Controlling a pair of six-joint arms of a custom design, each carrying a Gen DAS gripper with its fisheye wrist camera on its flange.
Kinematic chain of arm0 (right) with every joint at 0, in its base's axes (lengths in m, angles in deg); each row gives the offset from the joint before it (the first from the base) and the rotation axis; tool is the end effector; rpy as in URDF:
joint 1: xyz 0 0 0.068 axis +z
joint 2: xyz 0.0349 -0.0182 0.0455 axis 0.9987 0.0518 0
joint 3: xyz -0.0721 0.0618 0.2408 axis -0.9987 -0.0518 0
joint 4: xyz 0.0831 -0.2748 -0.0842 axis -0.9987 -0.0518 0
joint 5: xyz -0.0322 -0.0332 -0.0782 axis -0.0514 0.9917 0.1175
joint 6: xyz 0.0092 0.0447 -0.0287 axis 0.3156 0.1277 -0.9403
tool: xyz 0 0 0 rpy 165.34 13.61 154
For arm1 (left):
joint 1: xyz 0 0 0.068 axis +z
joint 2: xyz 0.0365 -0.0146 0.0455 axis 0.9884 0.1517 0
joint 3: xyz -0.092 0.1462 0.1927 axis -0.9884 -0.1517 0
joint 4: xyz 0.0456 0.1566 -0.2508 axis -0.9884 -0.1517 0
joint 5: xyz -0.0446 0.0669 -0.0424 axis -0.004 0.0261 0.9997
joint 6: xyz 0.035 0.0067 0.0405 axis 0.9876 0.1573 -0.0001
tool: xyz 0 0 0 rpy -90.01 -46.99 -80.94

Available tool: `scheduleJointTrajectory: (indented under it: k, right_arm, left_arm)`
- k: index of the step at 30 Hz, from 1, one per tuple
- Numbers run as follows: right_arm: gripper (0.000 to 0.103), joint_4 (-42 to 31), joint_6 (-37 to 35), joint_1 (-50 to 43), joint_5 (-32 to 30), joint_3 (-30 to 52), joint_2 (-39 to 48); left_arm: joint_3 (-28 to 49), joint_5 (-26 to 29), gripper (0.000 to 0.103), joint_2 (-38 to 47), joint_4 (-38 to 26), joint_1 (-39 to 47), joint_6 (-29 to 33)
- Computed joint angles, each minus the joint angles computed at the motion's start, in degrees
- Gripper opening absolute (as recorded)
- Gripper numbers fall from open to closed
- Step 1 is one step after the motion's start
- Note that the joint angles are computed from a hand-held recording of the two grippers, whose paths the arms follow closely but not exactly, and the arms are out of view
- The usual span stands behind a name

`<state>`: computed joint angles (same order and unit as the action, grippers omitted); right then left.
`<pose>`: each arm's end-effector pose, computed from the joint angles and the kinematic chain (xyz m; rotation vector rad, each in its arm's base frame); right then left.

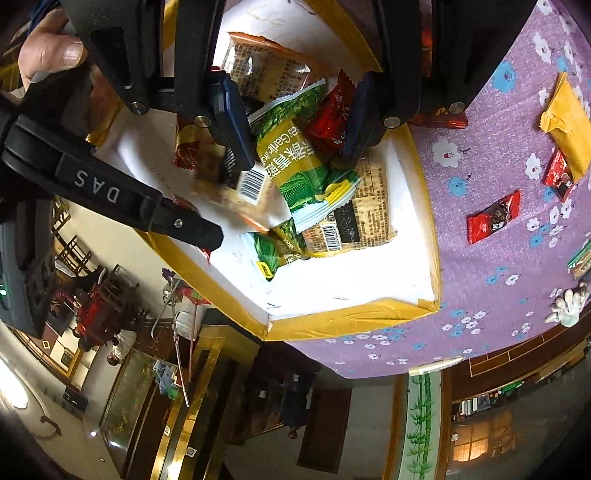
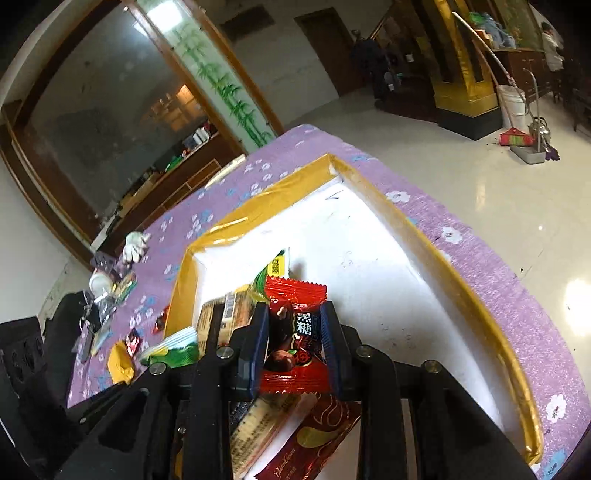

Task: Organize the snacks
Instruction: 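Carry the pea bag with left tool while right tool carries red candy into tray, then open left tool to drop pea bag while right tool releases red candy in tray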

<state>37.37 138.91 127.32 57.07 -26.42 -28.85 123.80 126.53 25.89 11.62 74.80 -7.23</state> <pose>0.1547 0.1022 0.1351 0.9048 2.1071 0.1478 0.2629 -0.0514 0.1485 1.0927 2.2986 -0.6906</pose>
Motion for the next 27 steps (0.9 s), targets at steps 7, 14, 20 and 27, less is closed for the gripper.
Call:
scheduleJointTrajectory:
  k: [7, 14, 20, 27]
  right_arm:
    - [0.027, -2.9, 1.3, 1.5, 1.6, 3.2, 5.6]
    - [0.028, -4.5, 2.1, 2.5, 3.0, 4.6, 7.6]
    - [0.05, -5.7, 3.4, 3.6, 4.9, 4.7, 6.5]
    - [0.078, -12.9, 9.0, 9.9, 14.8, 9.7, 10.3]
  left_arm:
    - [-0.8, 0.1, 0.05, -0.4, 0.4, 1.5, 1.7]
    - [-1.4, 0.1, 0.051, -0.9, 1.5, 1.8, 1.4]
    - [-2.5, -0.2, 0.051, -2.3, 2.7, 1.9, 1.1]
    - [-4.6, 2.7, 0.066, -6.4, 3.2, 4.0, 1.8]
